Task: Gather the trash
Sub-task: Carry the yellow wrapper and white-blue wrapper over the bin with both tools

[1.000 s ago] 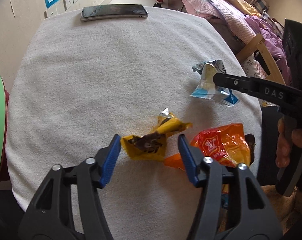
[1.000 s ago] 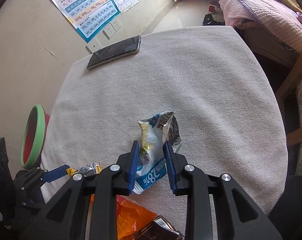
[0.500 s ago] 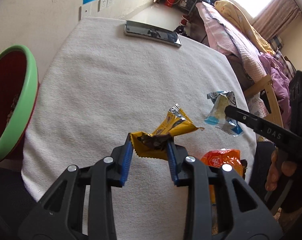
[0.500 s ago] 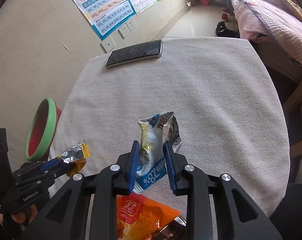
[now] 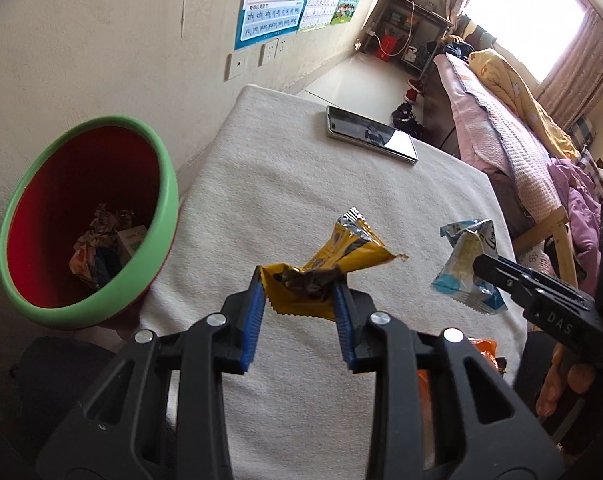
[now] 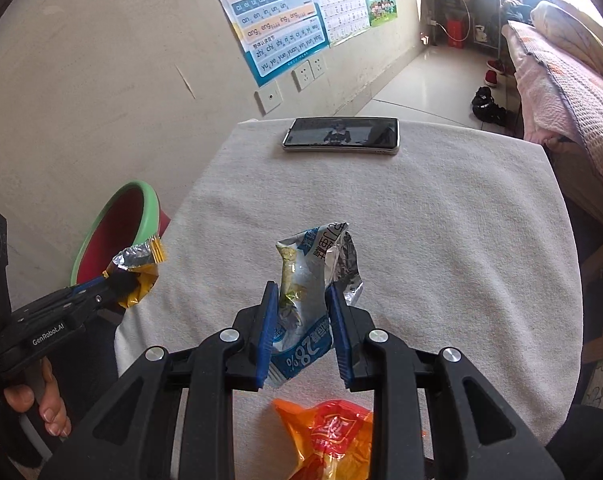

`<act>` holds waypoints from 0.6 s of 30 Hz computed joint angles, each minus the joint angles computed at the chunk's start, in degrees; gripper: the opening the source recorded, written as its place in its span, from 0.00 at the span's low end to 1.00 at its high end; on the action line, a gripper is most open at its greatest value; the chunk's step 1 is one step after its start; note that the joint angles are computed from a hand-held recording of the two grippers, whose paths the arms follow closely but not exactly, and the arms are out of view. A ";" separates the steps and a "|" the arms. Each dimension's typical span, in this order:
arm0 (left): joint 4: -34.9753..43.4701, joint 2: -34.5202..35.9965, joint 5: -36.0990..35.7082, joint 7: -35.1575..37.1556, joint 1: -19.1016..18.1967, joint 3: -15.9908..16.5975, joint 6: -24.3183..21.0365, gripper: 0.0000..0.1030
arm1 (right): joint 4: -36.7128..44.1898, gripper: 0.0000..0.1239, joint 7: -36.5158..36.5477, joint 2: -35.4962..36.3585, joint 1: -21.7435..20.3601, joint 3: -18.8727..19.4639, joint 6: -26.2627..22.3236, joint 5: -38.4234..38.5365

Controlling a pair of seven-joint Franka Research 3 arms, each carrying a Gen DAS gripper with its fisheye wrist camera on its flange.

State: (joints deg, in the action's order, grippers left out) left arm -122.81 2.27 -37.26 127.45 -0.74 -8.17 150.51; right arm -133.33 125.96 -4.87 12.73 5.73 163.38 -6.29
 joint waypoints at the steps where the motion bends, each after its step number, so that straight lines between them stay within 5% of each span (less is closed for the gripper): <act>1: -0.01 -0.07 0.33 -0.35 0.11 0.14 0.58 0.30 | 0.54 0.21 -0.59 0.42 0.19 0.05 0.10 0.18; 18: -0.02 0.14 1.49 -3.45 3.42 1.90 8.43 0.30 | 10.36 0.21 -9.50 7.49 5.53 -0.65 -1.50 3.36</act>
